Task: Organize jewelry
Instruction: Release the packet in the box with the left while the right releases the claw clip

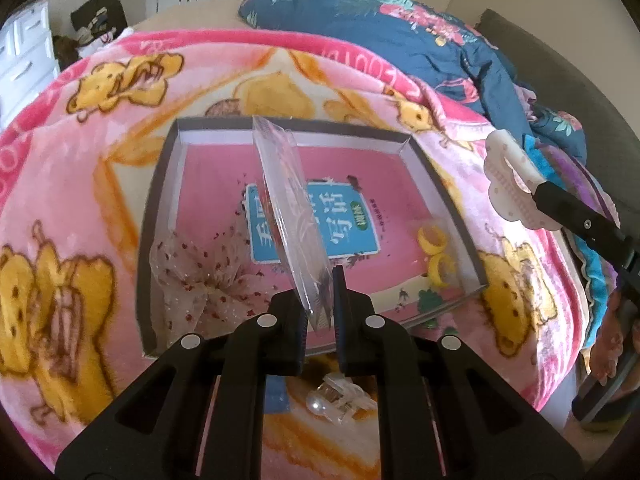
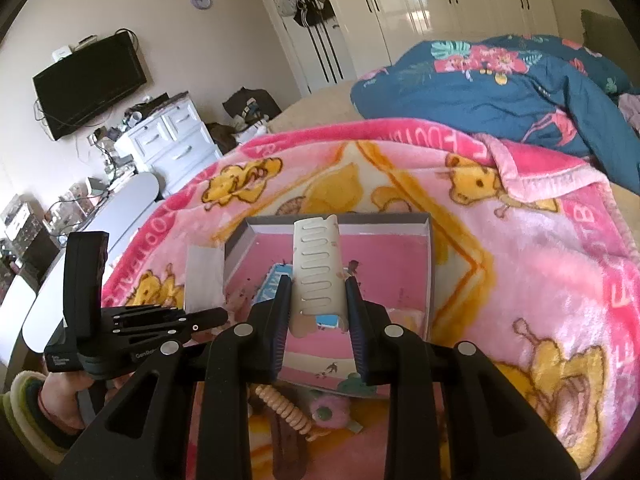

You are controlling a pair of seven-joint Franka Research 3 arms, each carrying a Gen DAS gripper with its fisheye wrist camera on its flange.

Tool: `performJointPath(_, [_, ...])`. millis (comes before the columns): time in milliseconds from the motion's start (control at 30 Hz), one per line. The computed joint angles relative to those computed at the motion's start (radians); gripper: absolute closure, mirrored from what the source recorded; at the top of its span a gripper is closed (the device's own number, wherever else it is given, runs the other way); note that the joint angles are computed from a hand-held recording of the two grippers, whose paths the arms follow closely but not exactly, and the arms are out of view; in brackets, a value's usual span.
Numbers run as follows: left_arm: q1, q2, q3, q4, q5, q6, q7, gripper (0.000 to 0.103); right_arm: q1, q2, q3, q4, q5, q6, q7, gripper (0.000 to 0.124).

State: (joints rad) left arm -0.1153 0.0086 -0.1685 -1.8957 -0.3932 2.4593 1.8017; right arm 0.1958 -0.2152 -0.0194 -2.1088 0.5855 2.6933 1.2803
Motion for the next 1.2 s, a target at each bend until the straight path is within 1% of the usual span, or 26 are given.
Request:
performJointPath(300, [0.002,0.035,-0.009,-0.002,0.011,0.005,0.006,0.098,-0.009,0.065,0.009,0.018,-0.019,-0.003,0.021,0.098])
performJointPath(367, [0.001,0.042,-0.012,-0.002,0.037,0.011,-0.005,0.098,-0.01,0.076,0.01,0.021,-0.018,-0.006,0.026,0.098])
performJointPath(467, [0.004,0.047,-0.016,-0.001,0.041,0.007,-0.007,0.098,-0.015,0.088,0.014,0.024,-0.033,-0.007,0.04,0.098])
performJointPath(533, [0.003,0.045,-0.018,-0.007,0.062,0.02,-0.011,0.097,-0.015,0.092,0.016,0.024,-0.037,-0.002,0.044,0.098])
performJointPath(600, [0.005,0.053,-0.017,0.0,0.064,0.013,-0.015,0.097,-0.015,0.098,0.019,0.025,-0.041,0.004,0.047,0.098])
performJointPath(733, [0.007,0.065,-0.019,0.005,0.091,0.02,-0.033,0.097,-0.017,0.12,0.027,0.036,-0.088,0.005,0.077,0.098])
performJointPath(900, [0.014,0.072,-0.022,0.004,0.093,0.01,-0.033,0.096,-0.02,0.147,0.032,0.045,-0.126,-0.005,0.119,0.098])
performJointPath(1067, [0.018,0.077,-0.024,0.006,0.089,0.008,-0.034,0.095,-0.023,0.169,0.03,0.053,-0.132,-0.044,0.137,0.097])
performJointPath(1133, [0.019,0.078,-0.025,0.008,0.084,0.005,-0.03,0.094,-0.023,0.166,0.03,0.044,-0.121,-0.036,0.134,0.097])
performJointPath(1200, [0.02,0.078,-0.025,0.007,0.087,0.004,-0.031,0.093,-0.023,0.161,0.027,0.036,-0.092,-0.032,0.119,0.093])
